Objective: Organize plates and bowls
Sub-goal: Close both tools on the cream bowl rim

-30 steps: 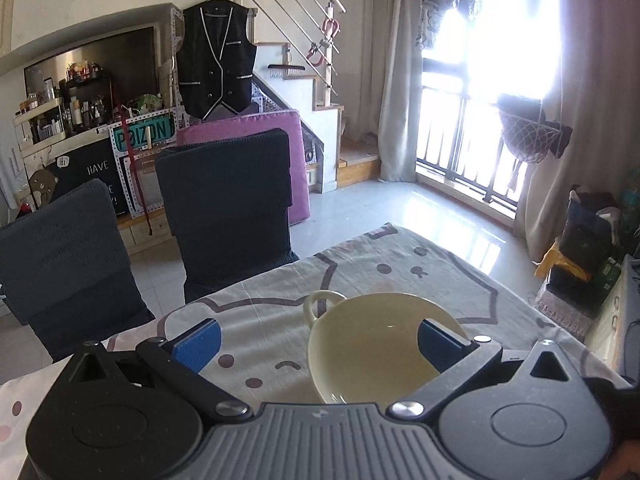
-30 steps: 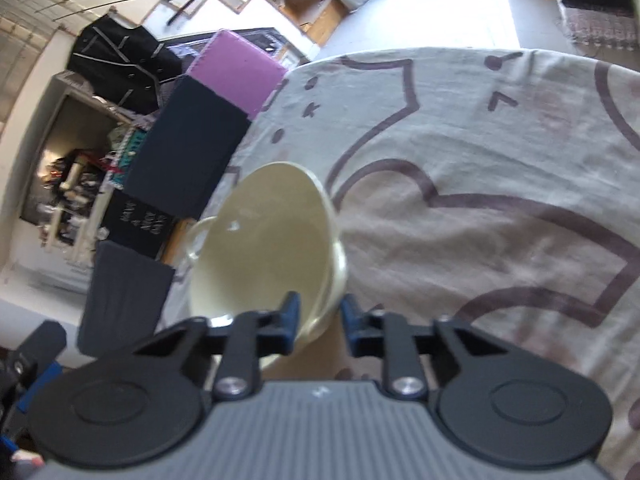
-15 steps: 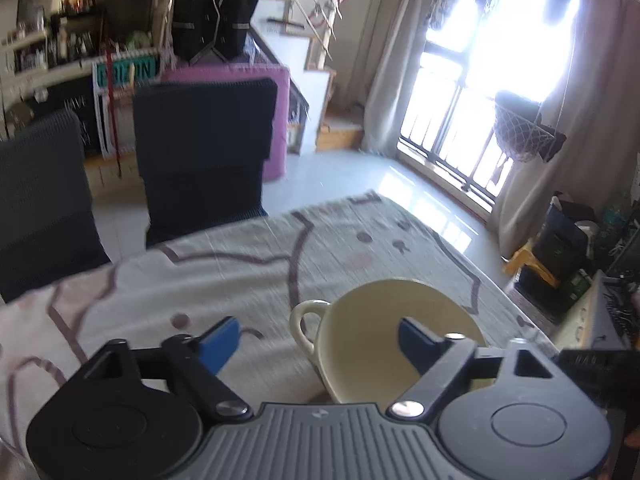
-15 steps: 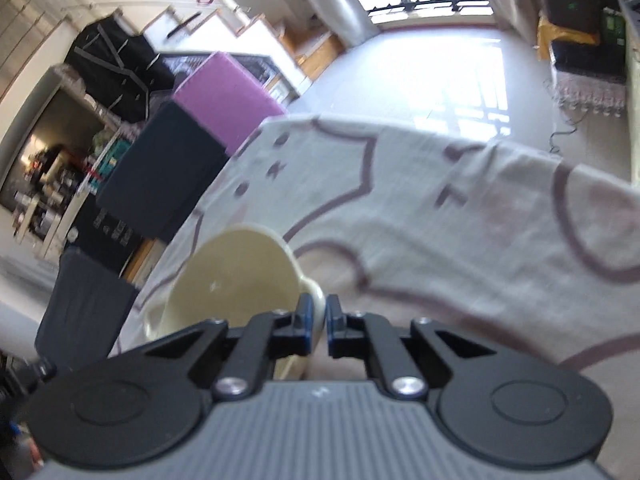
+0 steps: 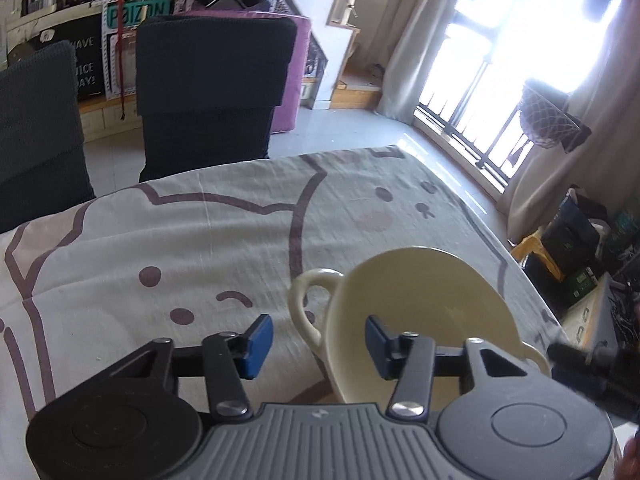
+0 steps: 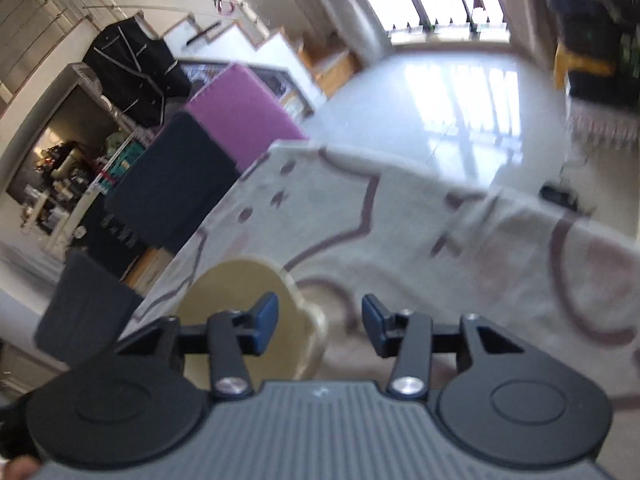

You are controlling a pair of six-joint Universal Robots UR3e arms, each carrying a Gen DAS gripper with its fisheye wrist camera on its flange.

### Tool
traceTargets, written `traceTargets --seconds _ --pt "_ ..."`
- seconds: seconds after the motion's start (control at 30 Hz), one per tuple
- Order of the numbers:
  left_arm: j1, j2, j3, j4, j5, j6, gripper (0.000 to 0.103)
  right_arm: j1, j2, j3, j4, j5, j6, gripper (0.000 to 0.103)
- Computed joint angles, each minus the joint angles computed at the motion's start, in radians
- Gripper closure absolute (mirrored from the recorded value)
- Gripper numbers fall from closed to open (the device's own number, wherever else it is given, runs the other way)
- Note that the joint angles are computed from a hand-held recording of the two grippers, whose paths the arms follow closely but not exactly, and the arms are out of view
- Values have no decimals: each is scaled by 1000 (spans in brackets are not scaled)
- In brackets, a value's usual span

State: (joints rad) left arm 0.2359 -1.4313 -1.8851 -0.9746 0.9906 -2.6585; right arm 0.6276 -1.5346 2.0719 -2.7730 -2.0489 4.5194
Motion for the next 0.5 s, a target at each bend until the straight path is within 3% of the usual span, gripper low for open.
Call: traceTargets --seconds 0.07,0.13,0.43,0.47,0.5 --pt "-3 -19 8 19 2 -24 63 -11 20 -20 3 47 -8 49" --pt "-14 -34 19 33 19 -26 84 -8 51 -56 32 56 -26 49" --pt "-94 -69 36 126 134 -16 82 -1 136 -130 91 86 4 51" --pt "-107 -69 37 133 155 -22 82 -14 128 -108 85 107 10 59" --pt "-119 -71 46 126 177 -36 82 -19 139 -102 67 123 13 59"
